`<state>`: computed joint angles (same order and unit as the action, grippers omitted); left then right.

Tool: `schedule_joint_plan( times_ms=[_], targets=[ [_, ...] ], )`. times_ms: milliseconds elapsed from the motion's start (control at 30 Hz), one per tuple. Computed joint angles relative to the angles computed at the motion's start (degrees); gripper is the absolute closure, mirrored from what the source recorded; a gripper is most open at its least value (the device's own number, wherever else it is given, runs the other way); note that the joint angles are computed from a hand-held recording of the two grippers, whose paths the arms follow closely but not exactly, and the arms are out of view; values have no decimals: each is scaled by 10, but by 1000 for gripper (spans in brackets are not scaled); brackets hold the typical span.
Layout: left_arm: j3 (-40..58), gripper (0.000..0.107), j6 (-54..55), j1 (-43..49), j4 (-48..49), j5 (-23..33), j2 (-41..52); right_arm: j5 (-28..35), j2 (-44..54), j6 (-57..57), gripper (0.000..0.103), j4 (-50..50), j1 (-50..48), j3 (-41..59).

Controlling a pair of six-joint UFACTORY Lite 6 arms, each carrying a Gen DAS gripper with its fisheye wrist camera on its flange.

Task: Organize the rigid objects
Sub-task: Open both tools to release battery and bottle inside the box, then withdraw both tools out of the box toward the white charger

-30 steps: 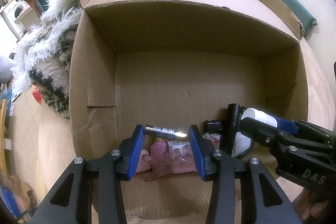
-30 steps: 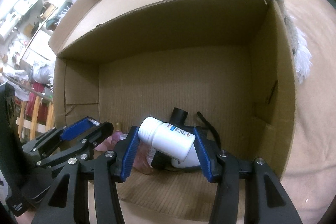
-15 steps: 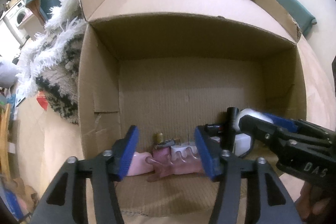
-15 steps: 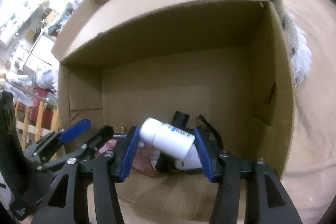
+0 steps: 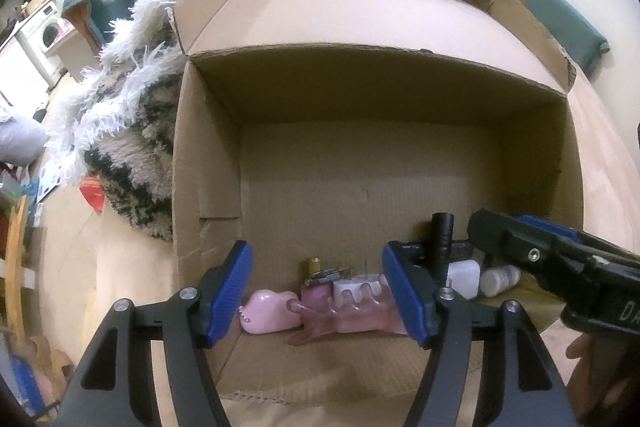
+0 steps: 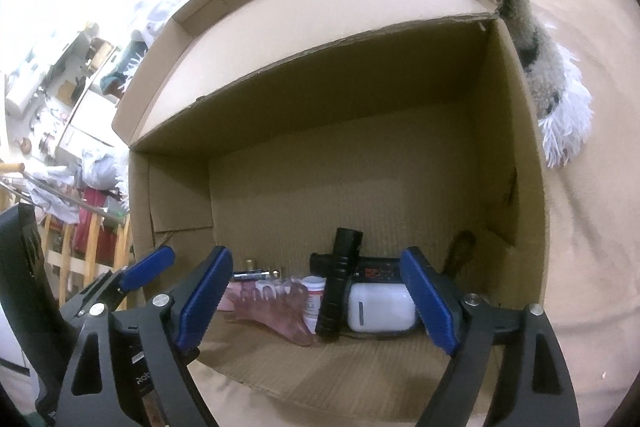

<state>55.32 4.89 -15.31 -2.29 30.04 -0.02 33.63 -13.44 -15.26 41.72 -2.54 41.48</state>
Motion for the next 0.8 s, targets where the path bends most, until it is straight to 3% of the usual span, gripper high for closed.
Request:
schedule_joint_plan(
  times_ms=[367,800],
  targets=[
    [4,42,31,26,-29,27,-20,7,-24,-3,12,9,-5,-6],
    [-41,42,45,56,-23,99,-139,70,-161,44,12,-27,-43,-67]
  ],
)
